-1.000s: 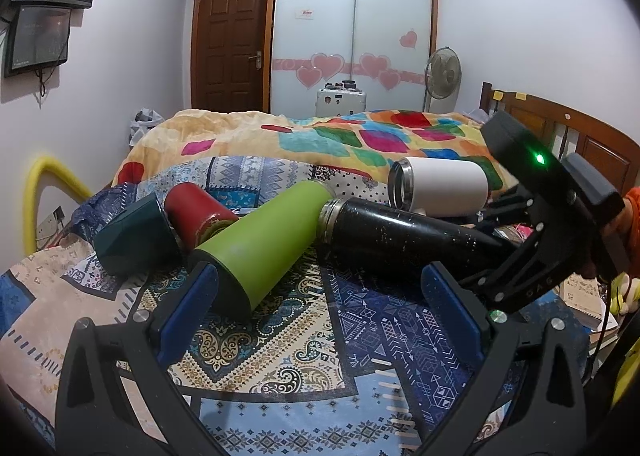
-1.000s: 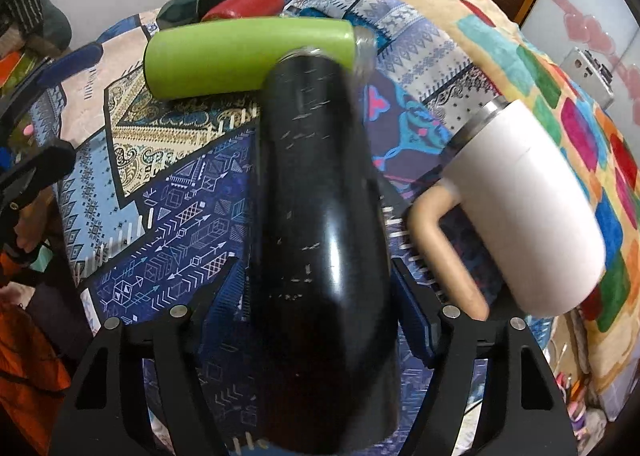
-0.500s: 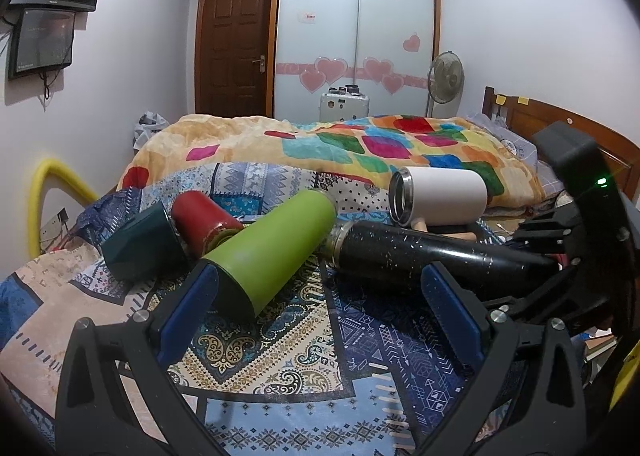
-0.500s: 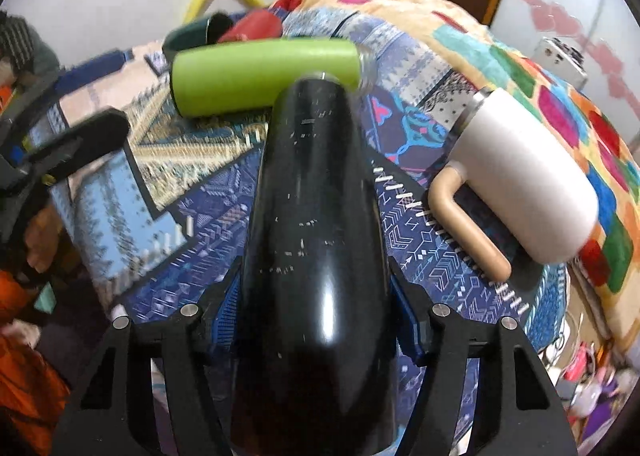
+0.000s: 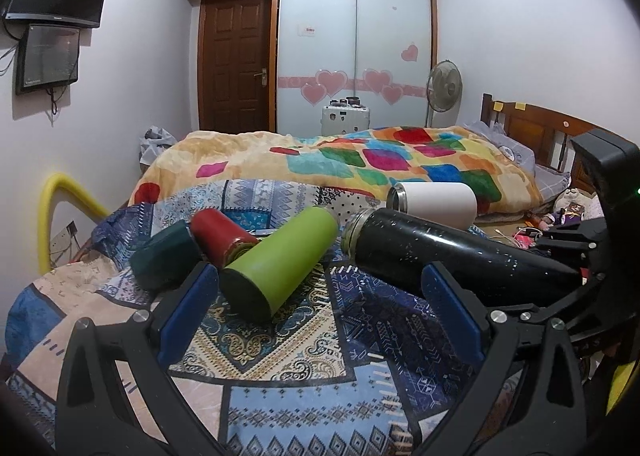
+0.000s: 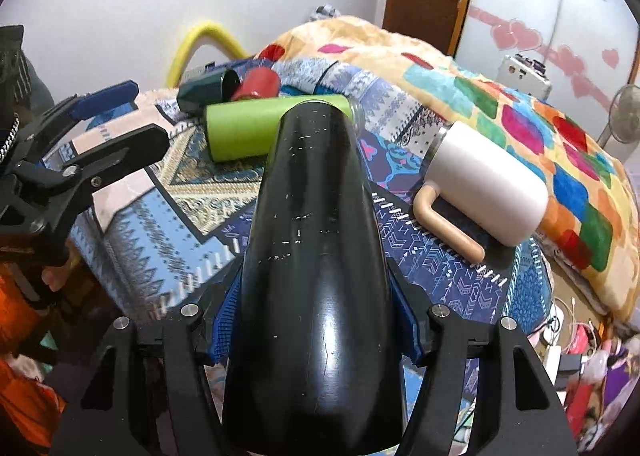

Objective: Flip cup upright
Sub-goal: 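Lift the black thermos with the right tool, tilting its base down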

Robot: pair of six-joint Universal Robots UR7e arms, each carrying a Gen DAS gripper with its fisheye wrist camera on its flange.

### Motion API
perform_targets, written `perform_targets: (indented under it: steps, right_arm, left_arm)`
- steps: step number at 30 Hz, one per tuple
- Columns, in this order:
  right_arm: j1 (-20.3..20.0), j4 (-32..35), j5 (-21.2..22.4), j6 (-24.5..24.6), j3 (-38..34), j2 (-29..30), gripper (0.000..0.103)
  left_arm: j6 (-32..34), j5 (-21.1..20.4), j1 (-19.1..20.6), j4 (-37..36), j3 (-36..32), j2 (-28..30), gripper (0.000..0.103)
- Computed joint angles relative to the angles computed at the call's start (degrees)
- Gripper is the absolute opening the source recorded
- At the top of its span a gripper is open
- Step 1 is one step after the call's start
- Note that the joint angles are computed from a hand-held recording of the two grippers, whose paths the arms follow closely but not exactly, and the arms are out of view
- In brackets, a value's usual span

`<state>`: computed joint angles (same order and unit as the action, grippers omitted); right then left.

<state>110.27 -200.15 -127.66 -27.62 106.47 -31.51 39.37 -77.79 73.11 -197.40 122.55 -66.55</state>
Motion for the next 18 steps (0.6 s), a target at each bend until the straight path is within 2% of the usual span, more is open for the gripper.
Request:
perform_targets:
  steps: [6, 9, 18]
  right_arm:
    - [1.2, -5.7, 0.3, 1.6, 0.1, 2.7, 0.061]
    - [1.1, -6.6, 1.3, 3.8, 0.4, 3.5, 0.061]
    - [2.1, -10.4, -0.4, 5.6, -2.7, 9.5, 0.061]
  left_arm:
    - [0.3, 0.7, 0.2, 0.0, 1.3, -1.9, 0.103]
    - [0.3, 0.8, 0.8, 0.5, 1.6, -2.6, 0.103]
    - [0.7, 0.8, 2.7, 2.6, 2.2, -4.0, 0.103]
